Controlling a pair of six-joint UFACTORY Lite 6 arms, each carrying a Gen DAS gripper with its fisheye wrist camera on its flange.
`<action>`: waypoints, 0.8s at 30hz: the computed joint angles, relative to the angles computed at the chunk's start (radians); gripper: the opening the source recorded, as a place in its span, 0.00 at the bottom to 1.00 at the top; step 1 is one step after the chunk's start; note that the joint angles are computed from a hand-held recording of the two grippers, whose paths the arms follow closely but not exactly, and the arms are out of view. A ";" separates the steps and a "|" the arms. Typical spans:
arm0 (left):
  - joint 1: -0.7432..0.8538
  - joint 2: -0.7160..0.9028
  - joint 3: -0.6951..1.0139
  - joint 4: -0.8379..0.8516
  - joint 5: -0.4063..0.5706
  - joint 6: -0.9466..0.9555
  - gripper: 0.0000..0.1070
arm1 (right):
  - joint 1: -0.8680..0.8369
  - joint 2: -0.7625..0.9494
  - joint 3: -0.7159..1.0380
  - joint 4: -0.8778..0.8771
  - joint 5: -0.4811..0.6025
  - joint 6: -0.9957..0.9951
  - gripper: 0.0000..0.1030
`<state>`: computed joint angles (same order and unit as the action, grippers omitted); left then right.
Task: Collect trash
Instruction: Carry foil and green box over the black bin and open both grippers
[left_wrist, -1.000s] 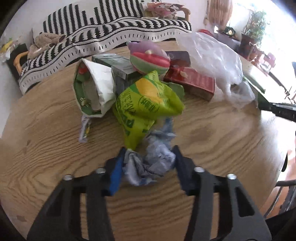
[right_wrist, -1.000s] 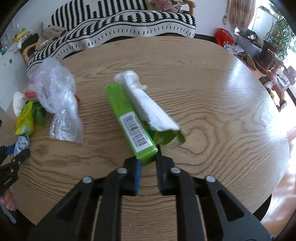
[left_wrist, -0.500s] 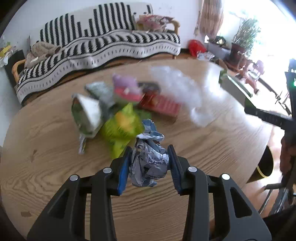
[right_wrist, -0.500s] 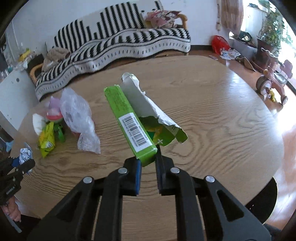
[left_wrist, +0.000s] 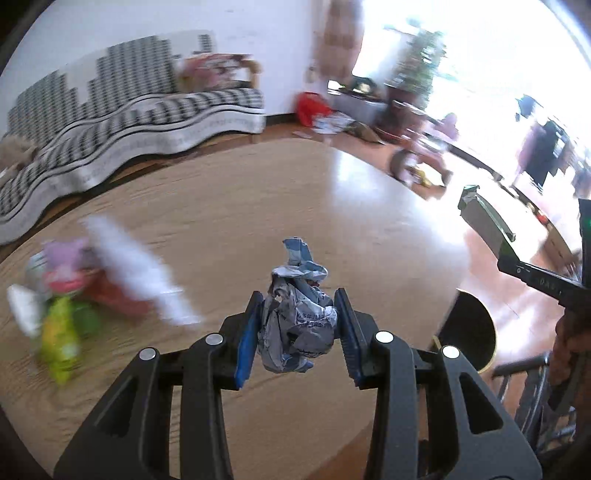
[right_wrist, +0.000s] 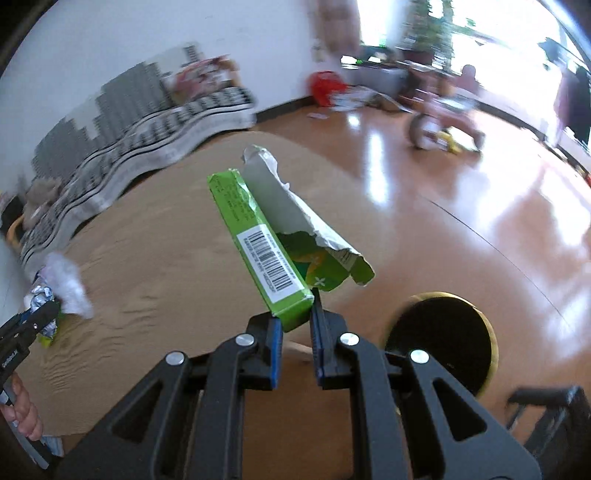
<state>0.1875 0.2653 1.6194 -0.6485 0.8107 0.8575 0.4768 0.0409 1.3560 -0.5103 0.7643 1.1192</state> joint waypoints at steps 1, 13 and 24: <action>-0.036 -0.004 -0.020 -0.003 -0.014 -0.006 0.36 | -0.034 -0.061 -0.081 0.006 -0.015 -0.001 0.13; -0.533 0.035 -0.176 -0.017 -0.232 -0.134 0.36 | -0.626 -0.447 -0.704 0.523 -0.163 -0.633 0.13; -0.686 0.199 -0.108 0.038 -0.302 -0.240 0.36 | -0.674 -0.328 -0.699 0.637 -0.209 -0.772 0.13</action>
<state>-0.4986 0.4643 1.5110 -0.6105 0.5085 0.6173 -0.1971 -0.2873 0.6573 0.1269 0.5551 0.3475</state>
